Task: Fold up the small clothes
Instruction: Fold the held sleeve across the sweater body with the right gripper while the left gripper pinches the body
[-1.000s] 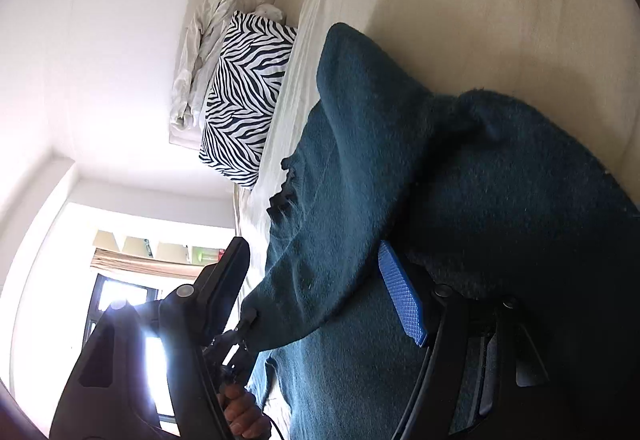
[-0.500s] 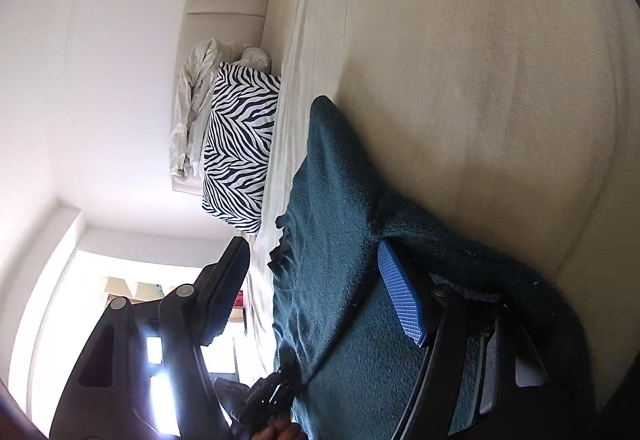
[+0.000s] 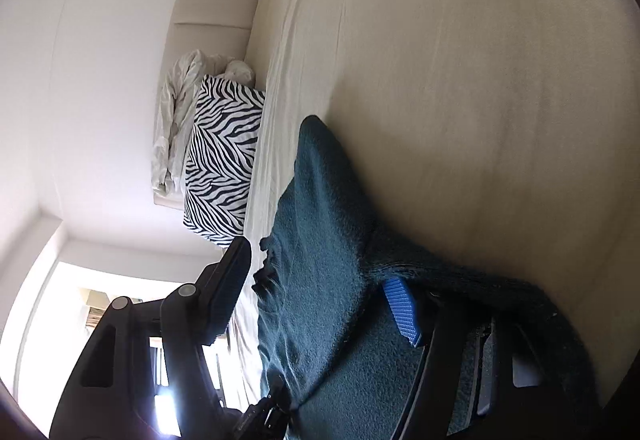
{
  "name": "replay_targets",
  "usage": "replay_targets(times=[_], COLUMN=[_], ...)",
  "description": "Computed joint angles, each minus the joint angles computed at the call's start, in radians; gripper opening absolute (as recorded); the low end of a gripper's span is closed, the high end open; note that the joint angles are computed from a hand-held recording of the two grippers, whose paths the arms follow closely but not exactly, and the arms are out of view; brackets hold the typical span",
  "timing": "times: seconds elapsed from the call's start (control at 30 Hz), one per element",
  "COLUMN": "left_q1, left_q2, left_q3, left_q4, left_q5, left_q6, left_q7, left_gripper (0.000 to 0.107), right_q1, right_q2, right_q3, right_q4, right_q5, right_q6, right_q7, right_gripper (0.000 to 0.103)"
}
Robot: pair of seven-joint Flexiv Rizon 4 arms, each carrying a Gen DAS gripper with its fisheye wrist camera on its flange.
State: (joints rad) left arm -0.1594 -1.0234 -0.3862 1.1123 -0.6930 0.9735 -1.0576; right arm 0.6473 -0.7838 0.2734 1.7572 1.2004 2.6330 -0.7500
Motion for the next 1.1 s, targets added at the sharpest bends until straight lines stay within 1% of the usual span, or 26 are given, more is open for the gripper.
replay_targets(times=[0.03,0.07,0.1,0.17,0.23,0.3,0.43,0.47,0.5,0.53,0.57,0.6,0.63,0.7,0.73,0.77,0.8,0.83,0.87,0.9,0.97,1.03,1.1], left_q1=[-0.004,-0.009,-0.015,-0.017,-0.018,-0.007,0.013,0.015,0.016,0.017,0.019,0.020,0.021,0.019,0.018,0.020,0.021,0.023,0.026,0.029,0.031,0.033,0.034], left_q2=[0.000,-0.002,-0.004,-0.012,-0.018,-0.022,-0.028,-0.028,-0.028,-0.027,-0.027,-0.027,-0.026,-0.022,-0.020,-0.018,-0.019,-0.020,-0.021,-0.023,-0.028,-0.030,-0.032], left_q3=[0.001,0.006,0.012,0.009,0.008,-0.010,-0.047,-0.053,-0.057,-0.062,-0.068,-0.072,-0.075,-0.078,-0.079,-0.085,-0.090,-0.097,-0.104,-0.110,-0.116,-0.120,-0.123], left_q4=[-0.002,-0.009,-0.016,-0.031,-0.037,-0.029,-0.005,-0.001,0.002,0.007,0.012,0.015,0.019,0.029,0.035,0.043,0.047,0.050,0.054,0.054,0.052,0.052,0.050], left_q5=[0.004,0.011,0.016,0.016,0.020,0.009,-0.034,-0.041,-0.048,-0.054,-0.061,-0.066,-0.071,-0.076,-0.076,-0.079,-0.082,-0.085,-0.090,-0.095,-0.102,-0.107,-0.113], left_q6=[0.003,0.004,0.005,-0.002,-0.002,0.008,0.036,0.044,0.052,0.061,0.070,0.076,0.081,0.100,0.111,0.125,0.134,0.141,0.146,0.148,0.149,0.150,0.148], left_q7=[0.002,0.001,-0.005,-0.015,-0.012,0.011,0.042,0.050,0.057,0.065,0.073,0.079,0.085,0.098,0.106,0.119,0.128,0.136,0.145,0.151,0.158,0.165,0.169], left_gripper=[0.019,0.020,0.020,0.023,0.023,0.022,0.018,0.018,0.018,0.018,0.018,0.018,0.018,0.017,0.017,0.017,0.017,0.017,0.017,0.017,0.016,0.016,0.016], right_q1=[0.000,0.002,0.002,0.007,0.005,-0.004,0.004,0.019,0.033,0.037,0.031,0.019,0.001,-0.041,-0.078,-0.135,-0.188,-0.220,-0.261,-0.310,-0.367,-0.374,-0.346], right_q2=[-0.016,-0.025,-0.020,-0.012,-0.016,0.011,0.128,0.151,0.177,0.201,0.213,0.220,0.223,0.223,0.211,0.188,0.163,0.135,0.102,0.068,0.020,0.014,0.044], right_q3=[0.005,0.005,0.002,-0.007,-0.004,0.012,0.039,0.030,0.014,-0.001,-0.010,-0.015,-0.020,-0.043,-0.035,-0.007,0.013,0.012,0.029,0.060,0.099,0.103,0.077], right_q4=[0.018,0.027,0.029,0.010,0.002,0.018,0.059,0.064,0.058,0.044,0.041,0.045,0.053,0.064,0.083,0.101,0.103,0.089,0.081,0.083,0.090,0.115,0.160], right_q5=[-0.032,-0.048,-0.039,-0.004,0.000,-0.008,0.043,0.051,0.083,0.118,0.114,0.083,0.041,-0.046,-0.143,-0.259,-0.339,-0.374,-0.427,-0.498,-0.586,-0.641,-0.665], right_q6=[0.028,0.040,0.032,0.023,0.018,-0.032,-0.190,-0.203,-0.214,-0.227,-0.231,-0.243,-0.268,-0.352,-0.385,-0.409,-0.436,-0.457,-0.445,-0.413,-0.342,-0.305,-0.333], right_q7=[0.066,0.094,0.078,0.025,0.011,-0.013,-0.129,-0.163,-0.229,-0.308,-0.351,-0.359,-0.350,-0.310,-0.244,-0.163,-0.102,-0.059,-0.013,0.033,0.114,0.151,0.142], right_gripper=[0.048,0.045,0.042,0.042,0.042,0.044,0.048,0.049,0.049,0.049,0.051,0.056,0.057,0.058,0.058,0.058,0.058,0.058,0.058,0.056,0.056,0.056,0.056])
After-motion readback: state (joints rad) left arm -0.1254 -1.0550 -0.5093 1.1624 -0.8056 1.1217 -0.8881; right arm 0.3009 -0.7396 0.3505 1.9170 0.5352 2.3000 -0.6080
